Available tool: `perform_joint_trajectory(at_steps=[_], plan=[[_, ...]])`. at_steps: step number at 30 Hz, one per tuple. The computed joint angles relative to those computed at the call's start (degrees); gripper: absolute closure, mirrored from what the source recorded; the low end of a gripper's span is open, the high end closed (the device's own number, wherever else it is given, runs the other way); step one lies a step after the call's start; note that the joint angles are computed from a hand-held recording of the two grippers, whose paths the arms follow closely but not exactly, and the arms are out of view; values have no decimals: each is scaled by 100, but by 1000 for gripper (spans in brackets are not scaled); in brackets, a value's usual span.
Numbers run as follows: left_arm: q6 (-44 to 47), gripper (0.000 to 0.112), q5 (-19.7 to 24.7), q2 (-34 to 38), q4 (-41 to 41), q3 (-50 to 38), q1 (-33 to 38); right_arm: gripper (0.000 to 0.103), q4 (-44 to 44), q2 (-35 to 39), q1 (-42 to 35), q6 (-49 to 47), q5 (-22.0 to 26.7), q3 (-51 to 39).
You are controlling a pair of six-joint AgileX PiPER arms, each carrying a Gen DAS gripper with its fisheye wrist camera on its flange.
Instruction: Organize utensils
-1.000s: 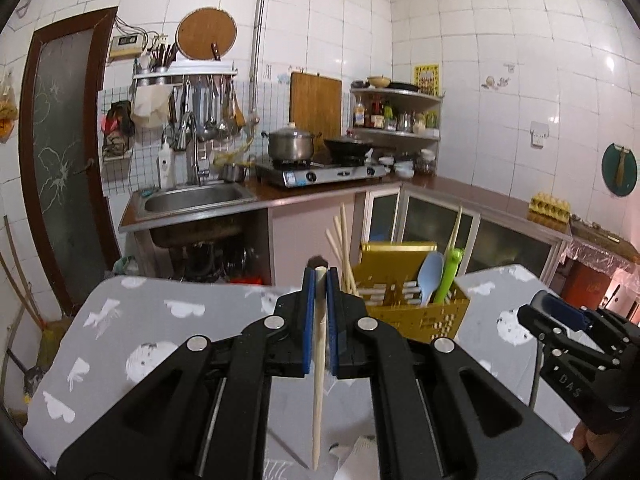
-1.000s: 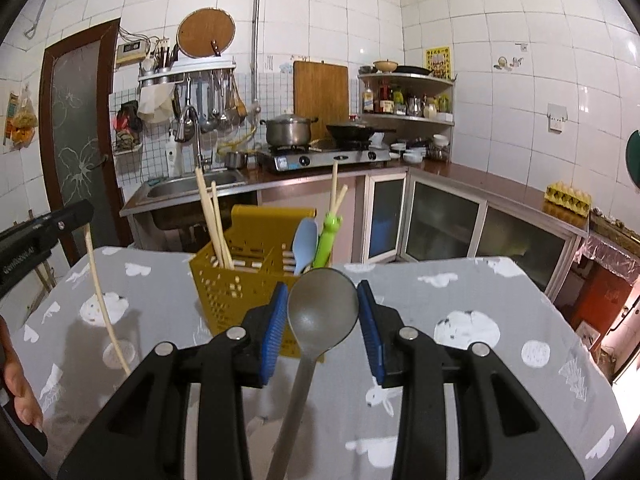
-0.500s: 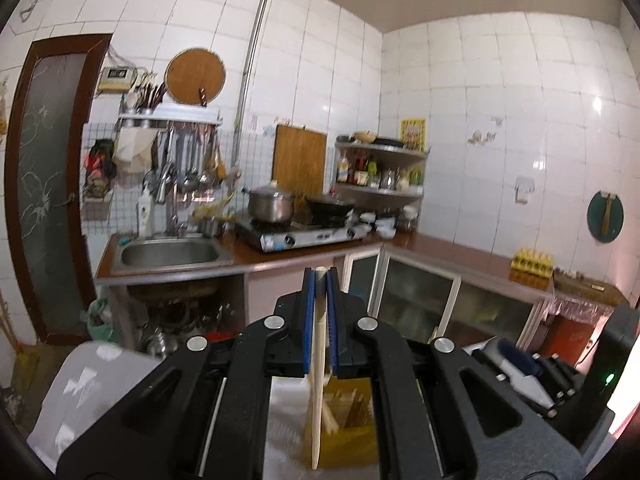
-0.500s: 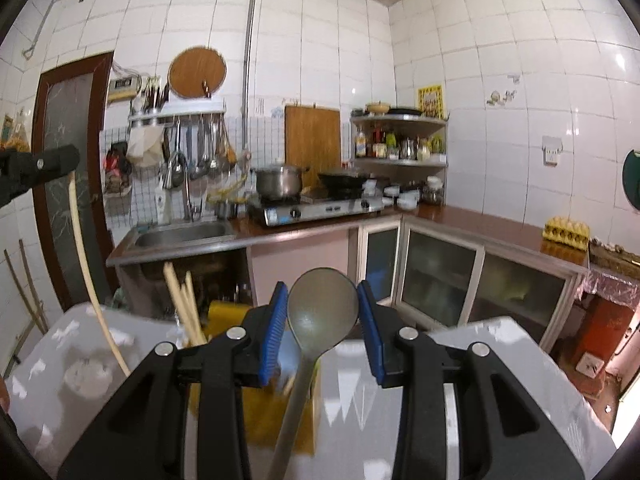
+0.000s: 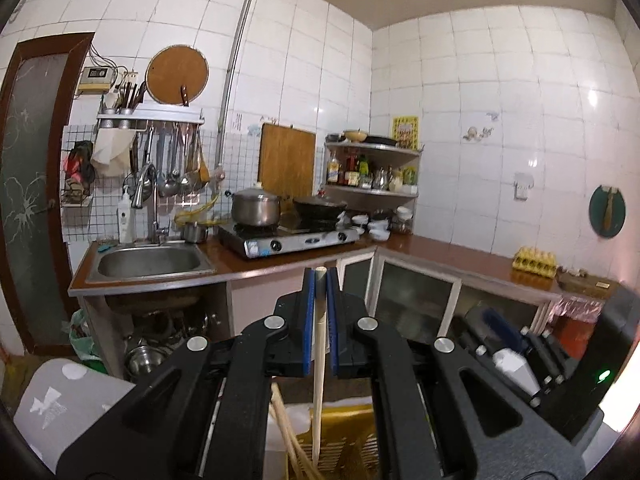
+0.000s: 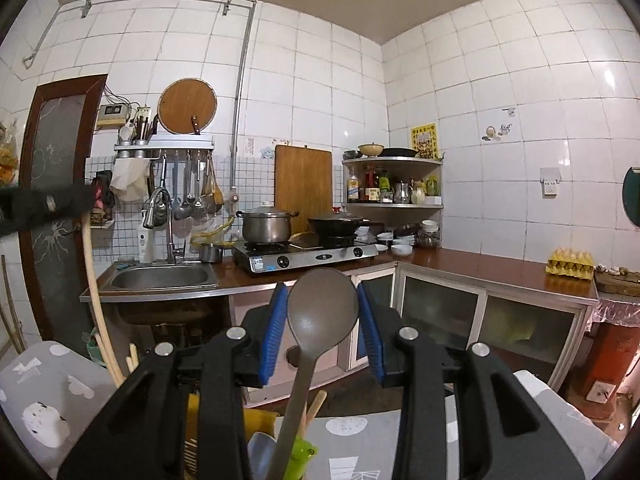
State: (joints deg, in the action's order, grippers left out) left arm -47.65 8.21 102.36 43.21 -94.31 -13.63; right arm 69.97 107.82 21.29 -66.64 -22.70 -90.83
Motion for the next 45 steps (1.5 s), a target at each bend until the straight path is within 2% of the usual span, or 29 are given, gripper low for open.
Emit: perform_joint_trajectory(at_steps=[3, 5, 7, 8, 12, 13, 14, 15, 16, 17, 18, 19, 20, 22, 24, 28, 31, 32, 34, 35, 36, 39, 42, 45], plan=[[-938, 107, -108, 117, 895, 270, 31, 67, -839, 76, 38, 776, -152, 290], [-1912, 108, -142, 127, 1838, 484, 44, 67, -1194, 50, 74, 1131, -257, 531], [-2916, 108, -158, 119, 2864, 678, 59, 67, -1374, -17, 96, 1322, -284, 757], [-3164, 108, -160, 106, 3121, 791, 71, 67, -1387, -63, 103, 1332, -278, 872], [-3861, 108, -98, -25, 3798, 1162, 115, 66, -912, -162, 96, 845, -38, 1059], [-3697, 107, -93, -84, 3636, 1238, 135, 65, -751, -166, 113, 655, -29, 1072], [-3304, 106, -86, -176, 3244, 1324, 160, 56, -458, -215, 131, 310, -19, 1099], [-2878, 99, -72, -272, 2804, 1401, 187, 48, -183, -261, 136, 22, -11, 1116], [-2681, 83, -61, -385, 2581, 1502, 215, 47, 43, -337, 136, -198, 9, 1162], [-2714, 73, -25, -571, 2585, 1670, 256, 46, 275, -496, 137, -394, 45, 1280], [-2960, 58, 8, -799, 2818, 1880, 297, 44, 457, -629, 148, -541, 47, 1390], [-3422, 47, 46, -948, 3280, 2039, 304, 42, 680, -771, 156, -733, 53, 1497], [-3902, 42, 141, -1233, 3794, 2327, 305, 38, 975, -1010, 173, -995, 89, 1698], [-4308, 22, 220, -1761, 4214, 2871, 345, 34, 1404, -1397, 194, -1358, 174, 2055], [-4295, 15, 240, -2229, 4192, 3324, 356, 25, 1836, -1917, 271, -1652, 216, 2572], [-3303, 14, 239, -3292, 3261, 4290, 382, 11, 2179, -2971, 638, -1647, 20, 3678], [-3551, 14, 374, -4128, 3533, 5136, 238, 5, 2246, -3744, 1336, -1261, -579, 4571], [-3877, 14, 484, -4434, 3873, 5480, 122, 5, 2231, -3879, 1559, -1133, -781, 4761], [-4638, 14, 685, -4879, 4653, 6050, -106, 5, 2186, -4126, 2172, -763, -1367, 5197], [-4997, 14, 832, -5190, 4987, 6448, -281, 5, 2169, -4204, 2641, -454, -1829, 5479], [-5127, 14, 899, -5343, 5092, 6652, -359, 5, 2224, -4207, 2979, -278, -2161, 5628], [-5201, 14, 1480, -5910, 4893, 7351, -1000, 5, 2218, -4143, 3984, 413, -3113, 6119], [-5740, 14, 2511, -6316, 4940, 7913, -1976, 5, 2216, -4081, 4724, 969, -3725, 6465], [-5827, 14, 3474, -6491, 4654, 8151, -2966, 5, 2314, -3989, 5277, 1396, -4149, 6669]])
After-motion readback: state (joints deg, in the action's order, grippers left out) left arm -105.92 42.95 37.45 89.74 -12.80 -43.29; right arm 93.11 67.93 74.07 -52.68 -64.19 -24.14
